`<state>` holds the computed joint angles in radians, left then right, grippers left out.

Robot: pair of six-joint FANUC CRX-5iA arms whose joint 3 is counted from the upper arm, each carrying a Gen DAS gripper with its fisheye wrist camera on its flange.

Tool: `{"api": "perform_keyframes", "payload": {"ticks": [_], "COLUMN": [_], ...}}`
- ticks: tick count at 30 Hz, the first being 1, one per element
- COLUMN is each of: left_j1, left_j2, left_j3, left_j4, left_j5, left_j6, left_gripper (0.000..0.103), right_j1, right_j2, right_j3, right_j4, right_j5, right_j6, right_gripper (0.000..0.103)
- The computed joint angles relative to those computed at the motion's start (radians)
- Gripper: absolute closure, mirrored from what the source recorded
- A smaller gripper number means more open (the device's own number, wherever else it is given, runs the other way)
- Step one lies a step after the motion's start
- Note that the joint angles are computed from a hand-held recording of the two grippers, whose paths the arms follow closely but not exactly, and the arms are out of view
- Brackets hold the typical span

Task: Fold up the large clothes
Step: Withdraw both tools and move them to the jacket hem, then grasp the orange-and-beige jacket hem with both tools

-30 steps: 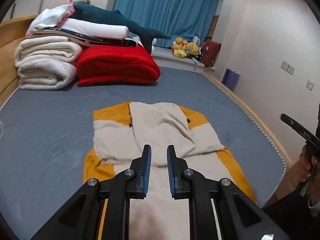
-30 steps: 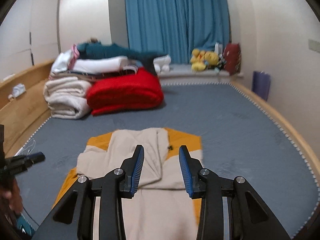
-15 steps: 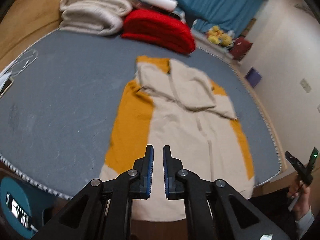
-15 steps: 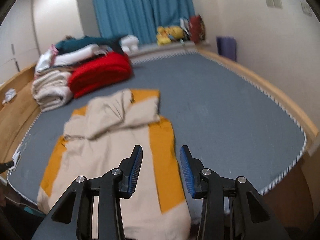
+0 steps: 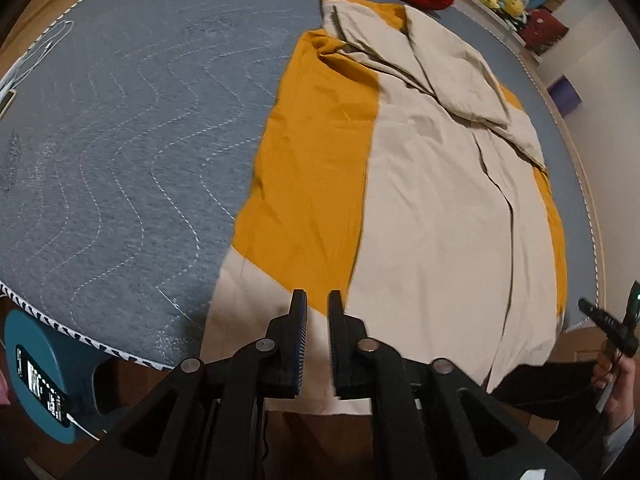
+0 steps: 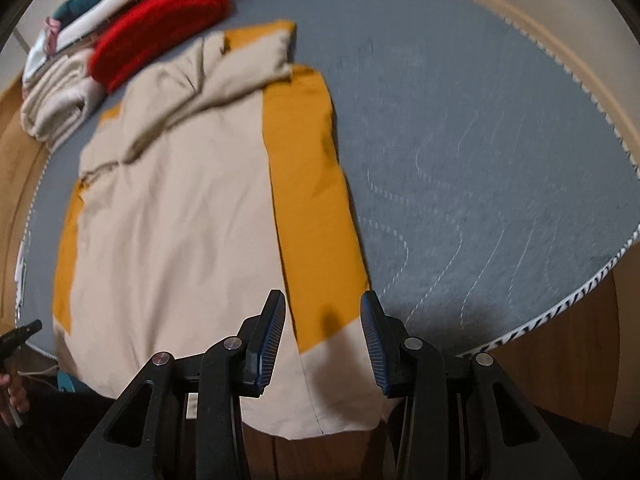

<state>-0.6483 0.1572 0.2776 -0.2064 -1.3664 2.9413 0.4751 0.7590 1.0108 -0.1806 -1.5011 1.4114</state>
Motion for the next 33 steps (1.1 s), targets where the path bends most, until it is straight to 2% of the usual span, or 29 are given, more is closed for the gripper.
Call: {"api": "perform_keyframes", "payload": {"ticks": [5, 8, 19, 26, 33], "left_j1": [0.049, 0.065, 0.071, 0.093, 0.117], "left_j2": [-0.004, 0.004, -0.045, -0.045, -0.04], "left_j3": [-0.061, -0.085, -0.149, -0.173, -0.194], "left_j4": [0.069, 0.108, 0.116, 0.148, 0.171], "left_j5": [-0.027, -0.046, -0.044, -0.048, -0.022], "left_j6": [0.041, 0.033, 0.082, 0.049, 0.018], "left_gripper": [0.08, 0.08, 0.074, 0.07, 0.069], "right_j1": [-0.002, -0.012, -0.016, -0.017, -0.008], "right_j2": [0.054, 0.07, 0.108, 0.117, 0.119], "right_j3": [0.048, 0.071, 0.099, 0.092, 0.083], "right_j4": [0.028, 0.013, 0.045, 0.063, 0.074], "right_j5": [-0.088, -0.123, -0.184, -0.208, -0.219], "right_j6": [-0.019, -0.027, -0.045, -0.056, -0.041], "right_gripper": [0.062, 0.062, 0.058, 0.049, 0.047]}}
